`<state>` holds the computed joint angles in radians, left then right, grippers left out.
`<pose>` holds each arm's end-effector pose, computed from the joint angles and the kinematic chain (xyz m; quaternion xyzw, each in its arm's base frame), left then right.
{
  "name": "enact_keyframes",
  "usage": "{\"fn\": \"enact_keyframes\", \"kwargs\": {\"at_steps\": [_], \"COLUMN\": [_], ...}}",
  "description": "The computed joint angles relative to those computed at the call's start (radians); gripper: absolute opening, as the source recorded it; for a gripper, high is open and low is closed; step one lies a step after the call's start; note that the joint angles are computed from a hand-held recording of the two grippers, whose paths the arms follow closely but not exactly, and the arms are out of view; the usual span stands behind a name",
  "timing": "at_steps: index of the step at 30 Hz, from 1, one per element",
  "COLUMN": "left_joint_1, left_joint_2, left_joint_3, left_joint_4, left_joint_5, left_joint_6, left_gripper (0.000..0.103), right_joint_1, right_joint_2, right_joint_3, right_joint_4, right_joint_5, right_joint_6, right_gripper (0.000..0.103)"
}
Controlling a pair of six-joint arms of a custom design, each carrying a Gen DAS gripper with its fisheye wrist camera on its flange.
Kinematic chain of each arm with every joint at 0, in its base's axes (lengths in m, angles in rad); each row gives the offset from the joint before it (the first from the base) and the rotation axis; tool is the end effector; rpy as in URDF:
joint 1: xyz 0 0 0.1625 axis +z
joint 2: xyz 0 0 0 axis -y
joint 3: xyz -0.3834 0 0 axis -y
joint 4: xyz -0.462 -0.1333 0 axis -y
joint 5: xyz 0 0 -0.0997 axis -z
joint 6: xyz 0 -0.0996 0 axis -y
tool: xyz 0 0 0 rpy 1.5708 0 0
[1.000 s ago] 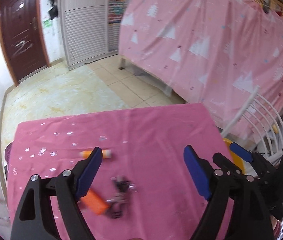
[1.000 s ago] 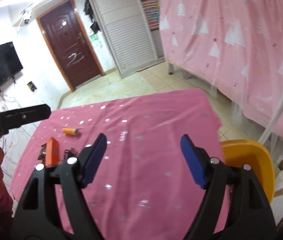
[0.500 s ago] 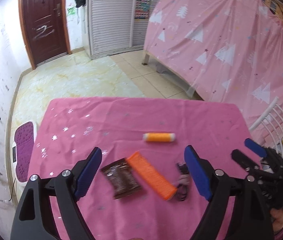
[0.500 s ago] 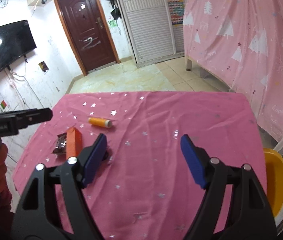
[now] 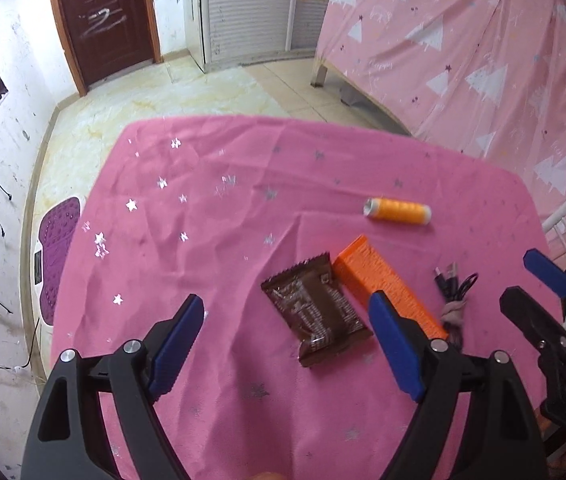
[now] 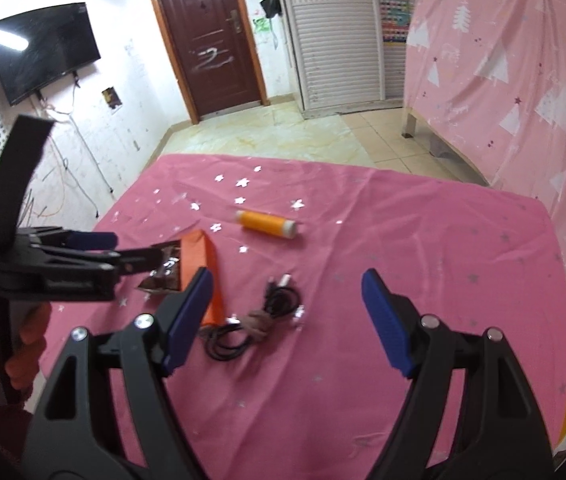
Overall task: Collect trash
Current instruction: 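Grasp the brown chocolate wrapper with left gripper while right grasps orange box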
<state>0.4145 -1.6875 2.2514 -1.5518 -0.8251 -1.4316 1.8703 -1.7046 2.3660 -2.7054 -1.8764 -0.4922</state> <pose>-0.2750 -0.3404 0.1804 -0.0187 0.8979 -0.2625 0.3528 0.2302 -0.3951 0.2196 0.3376 -0.9003 0.2164 0.1696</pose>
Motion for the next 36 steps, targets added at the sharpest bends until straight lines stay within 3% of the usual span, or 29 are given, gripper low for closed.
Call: {"fn": "enact_keyframes", "kwargs": {"at_steps": [3,5,8,12,18,20,23,36], "left_joint_1": [0.011,0.027,0.037,0.056,0.057,0.053,0.056,0.034], "left_joint_2": [0.009,0.019,0.013,0.022,0.033,0.010,-0.031,-0.174], "left_joint_3": [0.004,0.003,0.012,0.018,0.021,0.034,0.047,0.095], "left_joint_4": [-0.002,-0.023,-0.057,-0.120,-0.131,-0.125,-0.104,0.009], "left_joint_5": [-0.004,-0.011,-0.005,-0.030,-0.009,-0.001,-0.003,0.008], "left_joint_6": [0.014,0.034,0.050,0.093,0.106,0.084,0.057,-0.038], "left_gripper": [0.073,0.062,0.055,0.054,0.054,0.041,0.037,0.034], "right_joint_1": [0.008,0.012,0.015,0.025,0.040,0.043,0.048,0.083], "right_joint_2": [0.012,0.020,0.024,0.033,0.056,0.063,0.074,0.156], "right_joint_3": [-0.001,-0.004,-0.002,-0.002,-0.005,-0.006,-0.009,-0.045], "right_joint_4": [0.001,0.002,0.003,0.005,0.009,0.006,0.005,0.045], "right_joint_5": [-0.002,-0.007,-0.009,-0.011,-0.006,-0.007,-0.003,0.032], "right_joint_6": [-0.002,-0.004,-0.007,-0.012,-0.028,-0.031,-0.033,-0.029], "right_gripper": [0.074,0.078,0.079,0.080,0.079,0.079,0.079,0.079]}}
